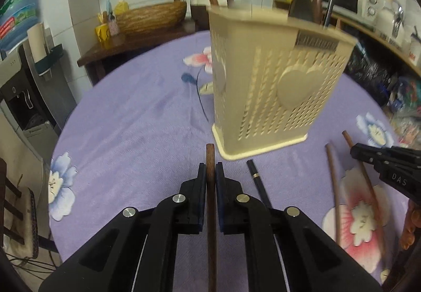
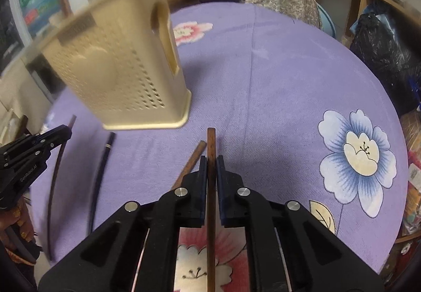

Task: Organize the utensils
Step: 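Carry the chopstick in the left tool while the right tool carries its chopstick toward the holder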

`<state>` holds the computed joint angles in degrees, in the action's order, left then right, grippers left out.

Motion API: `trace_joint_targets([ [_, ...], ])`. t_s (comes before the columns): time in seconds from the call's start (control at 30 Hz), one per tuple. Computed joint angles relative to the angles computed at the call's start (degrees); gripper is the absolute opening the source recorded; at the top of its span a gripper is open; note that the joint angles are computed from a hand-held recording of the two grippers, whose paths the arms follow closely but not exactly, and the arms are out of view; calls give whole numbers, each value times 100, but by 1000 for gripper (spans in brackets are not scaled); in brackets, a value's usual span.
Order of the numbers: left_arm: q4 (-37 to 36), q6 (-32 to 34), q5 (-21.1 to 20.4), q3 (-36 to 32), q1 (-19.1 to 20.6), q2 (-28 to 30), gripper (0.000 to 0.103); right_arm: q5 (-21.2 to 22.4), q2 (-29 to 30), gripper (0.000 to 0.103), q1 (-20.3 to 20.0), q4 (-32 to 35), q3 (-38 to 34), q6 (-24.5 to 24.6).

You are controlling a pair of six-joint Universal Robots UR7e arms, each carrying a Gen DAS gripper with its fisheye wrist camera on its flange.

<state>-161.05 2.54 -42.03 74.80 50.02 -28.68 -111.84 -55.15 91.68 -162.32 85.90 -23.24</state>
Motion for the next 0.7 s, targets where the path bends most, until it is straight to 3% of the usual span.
trace_joint_targets([
  [0.27, -1170, 494, -334, 683, -288, -647, 8, 1010, -902, 8, 128, -268, 592, -130],
  [0.47, -1499, 577, -551, 846, -382, -962, 8, 1176, -1309, 8, 361, -568, 842, -446],
  [0.7, -1709, 738, -538, 938, -467, -1053, 8, 1504, -1437, 8, 395, -279, 764, -485],
])
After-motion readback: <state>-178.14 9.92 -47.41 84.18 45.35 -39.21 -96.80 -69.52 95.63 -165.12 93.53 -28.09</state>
